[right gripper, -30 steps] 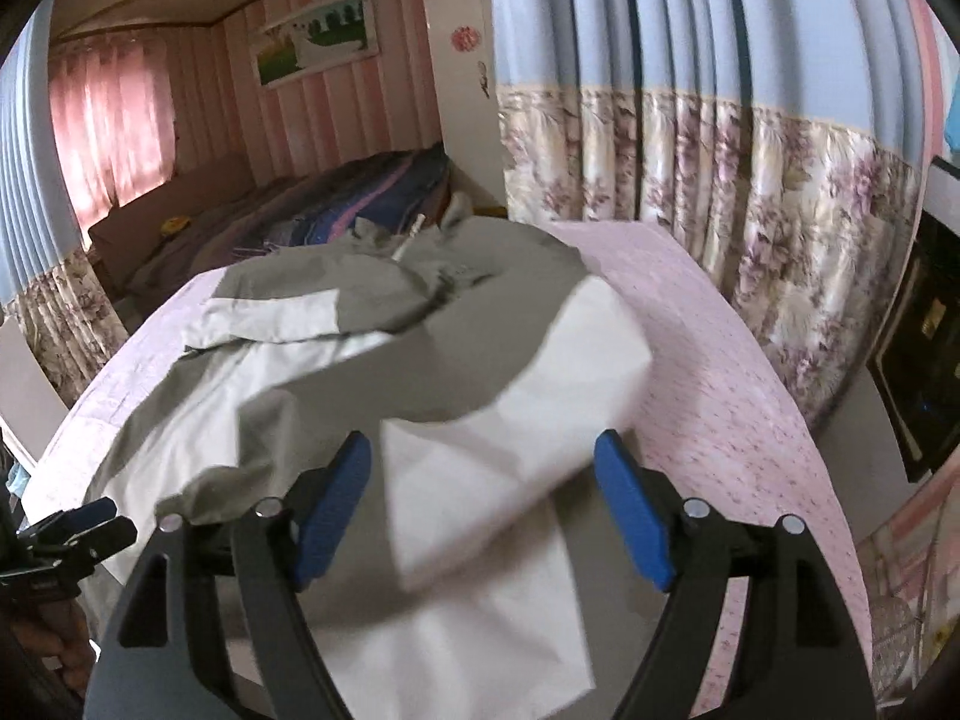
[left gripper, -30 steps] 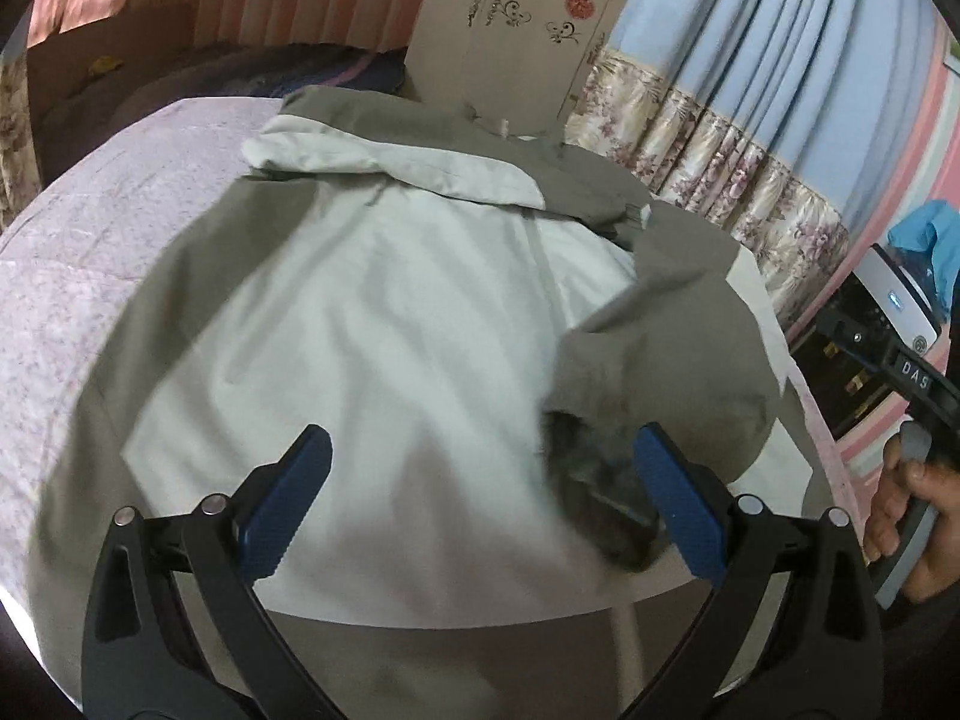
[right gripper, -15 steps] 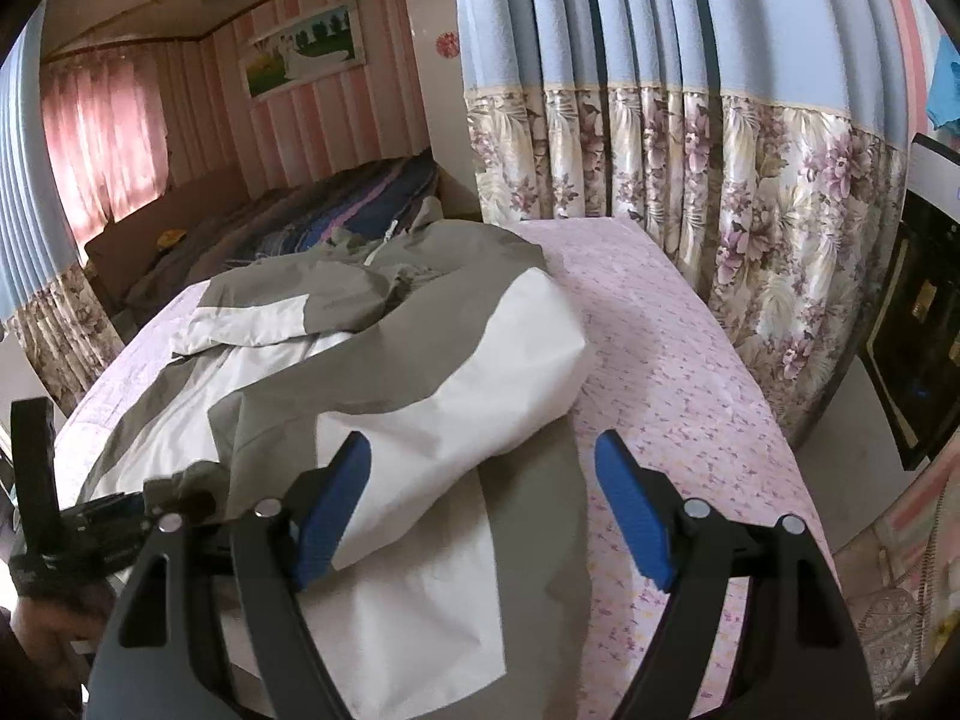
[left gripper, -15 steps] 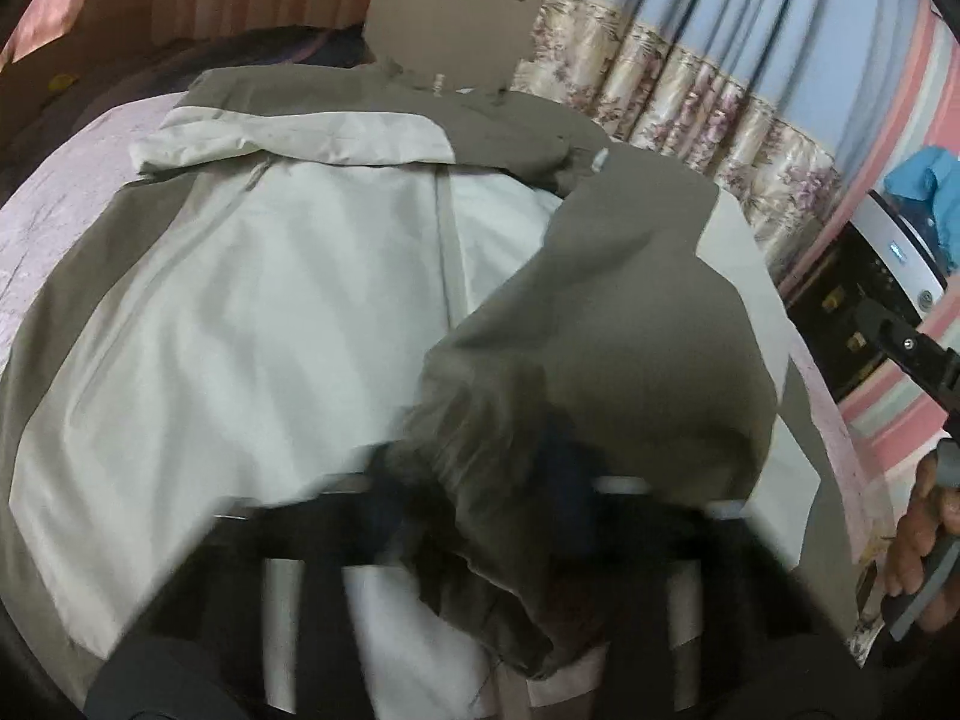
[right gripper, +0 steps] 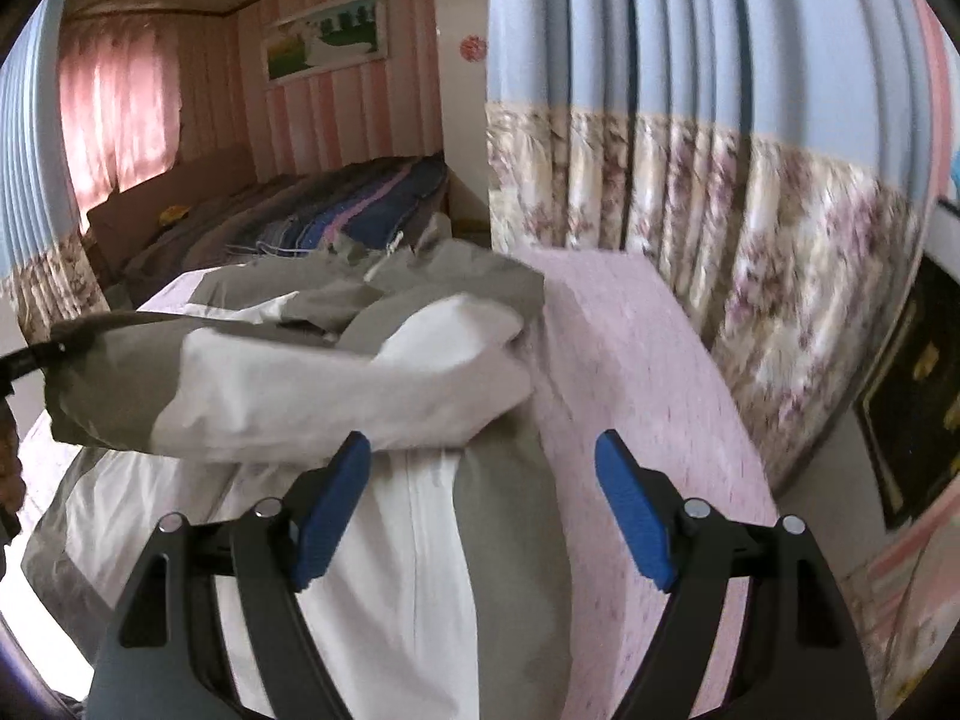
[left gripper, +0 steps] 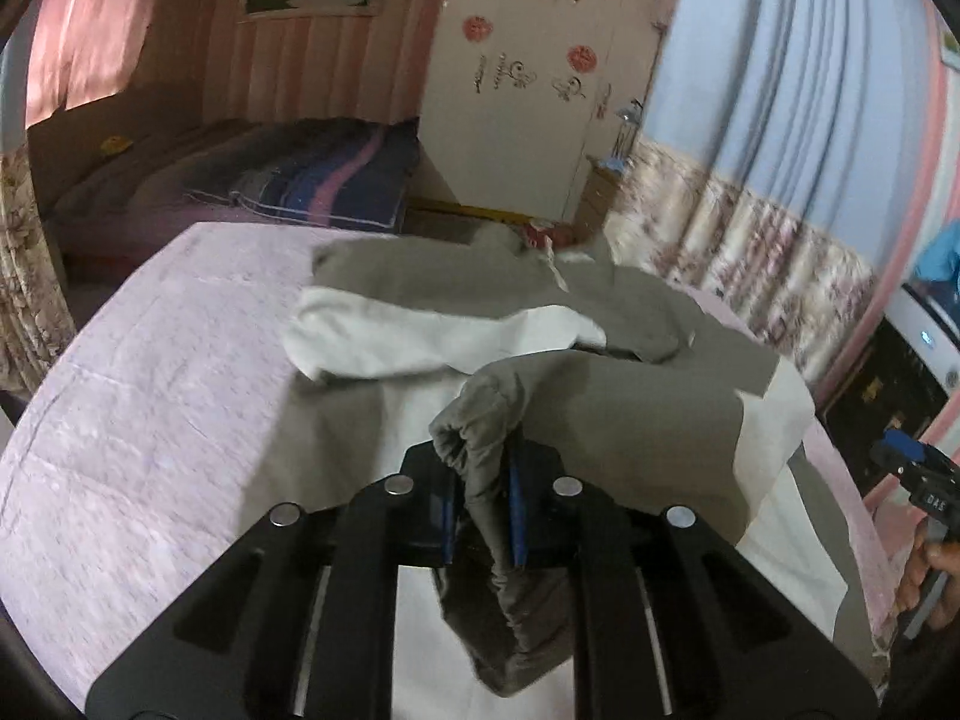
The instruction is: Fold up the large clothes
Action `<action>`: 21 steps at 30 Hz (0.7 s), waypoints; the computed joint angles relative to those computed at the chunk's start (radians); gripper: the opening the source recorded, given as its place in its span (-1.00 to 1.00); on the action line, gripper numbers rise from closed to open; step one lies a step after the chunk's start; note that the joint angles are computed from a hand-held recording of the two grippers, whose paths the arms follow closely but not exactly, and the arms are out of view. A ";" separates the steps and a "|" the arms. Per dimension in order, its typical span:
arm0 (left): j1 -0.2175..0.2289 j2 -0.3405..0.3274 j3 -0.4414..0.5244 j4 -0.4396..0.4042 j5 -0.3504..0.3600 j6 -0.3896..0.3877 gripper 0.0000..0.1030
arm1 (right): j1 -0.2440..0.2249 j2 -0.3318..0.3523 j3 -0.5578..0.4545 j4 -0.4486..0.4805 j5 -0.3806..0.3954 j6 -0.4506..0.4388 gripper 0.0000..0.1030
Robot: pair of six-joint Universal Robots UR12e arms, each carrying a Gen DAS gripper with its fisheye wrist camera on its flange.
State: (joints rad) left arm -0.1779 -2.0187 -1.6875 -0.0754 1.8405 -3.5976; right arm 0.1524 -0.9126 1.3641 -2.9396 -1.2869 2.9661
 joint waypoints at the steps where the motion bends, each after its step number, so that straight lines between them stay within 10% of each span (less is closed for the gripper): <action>1: 0.018 0.009 -0.014 0.029 -0.062 0.011 -0.77 | 0.003 0.013 -0.025 0.007 0.014 -0.007 0.52; 10: -0.010 -0.014 -0.043 0.080 -0.233 0.101 -0.75 | 0.072 0.201 -0.355 0.272 -0.076 -0.064 0.49; 14: -0.012 -0.021 -0.053 0.098 -0.246 0.071 -0.75 | 0.090 0.262 -0.454 0.408 -0.150 -0.088 -0.54; 21: -0.011 -0.009 -0.070 0.115 -0.272 0.091 -0.75 | 0.065 0.233 -0.395 0.297 -0.107 0.003 -0.93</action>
State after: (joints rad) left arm -0.1884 -2.0275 -1.7578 0.0393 1.5681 -3.5069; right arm 0.2178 -0.6794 0.9690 -2.6426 -1.3941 2.9690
